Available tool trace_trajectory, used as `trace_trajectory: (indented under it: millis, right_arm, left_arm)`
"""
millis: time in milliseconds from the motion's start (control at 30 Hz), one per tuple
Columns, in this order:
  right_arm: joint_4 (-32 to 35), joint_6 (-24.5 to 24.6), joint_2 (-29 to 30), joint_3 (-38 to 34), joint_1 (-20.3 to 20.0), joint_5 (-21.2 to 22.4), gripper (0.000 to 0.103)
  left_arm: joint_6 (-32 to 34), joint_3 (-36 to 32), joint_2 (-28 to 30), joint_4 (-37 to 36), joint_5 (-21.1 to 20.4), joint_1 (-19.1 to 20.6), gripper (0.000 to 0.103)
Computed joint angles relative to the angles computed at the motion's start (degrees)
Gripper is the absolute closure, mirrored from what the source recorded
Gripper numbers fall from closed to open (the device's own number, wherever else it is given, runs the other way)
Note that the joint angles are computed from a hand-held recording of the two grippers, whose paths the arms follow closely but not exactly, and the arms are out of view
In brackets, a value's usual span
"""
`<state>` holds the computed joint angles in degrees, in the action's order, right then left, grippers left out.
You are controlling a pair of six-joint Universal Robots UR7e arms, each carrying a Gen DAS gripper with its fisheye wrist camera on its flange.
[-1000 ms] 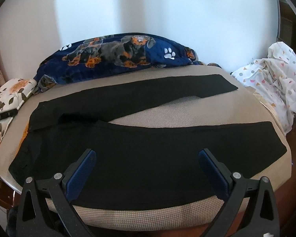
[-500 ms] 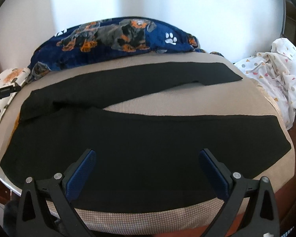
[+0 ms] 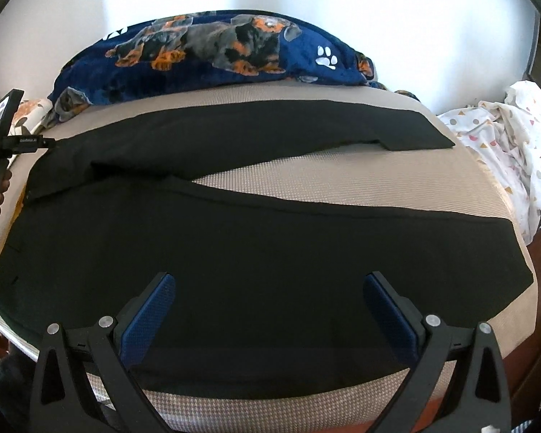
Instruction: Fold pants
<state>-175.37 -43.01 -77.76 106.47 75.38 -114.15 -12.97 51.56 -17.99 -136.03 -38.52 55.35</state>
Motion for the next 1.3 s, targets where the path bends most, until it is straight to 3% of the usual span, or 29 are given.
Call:
trace_trajectory:
  millis: [167, 333, 367, 400, 433, 533, 633, 767, 833, 867, 900, 1000, 1100, 1133, 1200, 1300]
  right_arm:
    - [0.3, -0.2, 0.9, -0.6, 0.3, -1.0, 0.0]
    - [1.0, 0.1, 1.4, -1.0, 0.2, -1.4, 0.0]
    - [1.2, 0.2, 1.4, -1.0, 0.2, -1.4, 0.0]
    - [1.4, 0.3, 1.5, -1.1, 0.2, -1.5, 0.0]
    - [1.6, 0.3, 1.6, -1.1, 0.2, -1.5, 0.0]
    - [2.0, 0.4, 1.8, -1.2, 0.1, -1.4, 0.0]
    - [2.0, 0.3, 1.9, -1.2, 0.1, -1.3, 0.0]
    - [2.6, 0.6, 2.1, -1.6, 0.1, -1.4, 0.0]
    - [2.6, 0.6, 2.3, -1.6, 0.1, -1.6, 0.0]
    - [2.6, 0.6, 2.4, -1.7, 0.1, -1.6, 0.0]
    - [2.7, 0.8, 2.6, -1.9, 0.1, -1.7, 0.0]
    - [2.9, 1.0, 2.7, -2.0, 0.1, -1.7, 0.0]
    - [3.3, 1.2, 2.9, -2.1, -0.1, -1.8, 0.0]
    - [3.4, 1.3, 3.0, -2.1, -0.2, -1.8, 0.0]
    - [3.7, 1.4, 3.3, -2.3, -0.1, -2.0, 0.0]
    - [4.1, 1.6, 3.3, -2.4, 0.0, -1.9, 0.0]
  left_arm:
    - [-2.5, -2.1, -0.2, 2.5, -9.1, 2.4, 0.049]
    - [-3.4, -1.0, -1.2, 0.4, -13.5, 3.4, 0.053]
    - [-3.6, -0.7, -1.5, 0.3, -13.7, 3.5, 0.063]
    - [-3.9, -0.2, -1.8, 0.0, -13.0, 3.5, 0.085]
    - [-4.1, 0.0, -2.0, 0.3, -12.2, 3.6, 0.096]
    - [-2.7, 2.5, -3.4, -3.5, -15.4, 4.4, 0.097]
    - [-1.8, 3.8, -3.9, -5.5, -16.0, 4.6, 0.096]
    - [-0.8, 5.0, -4.1, -10.6, -12.9, 4.3, 0.09]
    - [-2.1, 3.7, -3.4, -9.2, -8.9, 4.0, 0.063]
    - [-3.4, 2.2, -3.0, -6.4, -8.1, 4.2, 0.044]
    - [-3.5, 1.5, -2.8, -5.2, -8.4, 4.4, 0.042]
    - [-1.6, 0.0, -2.1, -1.9, -10.1, 4.7, 0.042]
    - [1.8, 0.2, -2.4, -2.6, -17.0, 5.2, 0.045]
    - [1.8, -0.7, -1.8, -1.6, -16.2, 5.0, 0.052]
    - [1.0, -2.1, -1.1, -0.2, -15.1, 4.8, 0.08]
    - [-1.8, -0.4, -2.2, -3.1, -16.6, 5.0, 0.089]
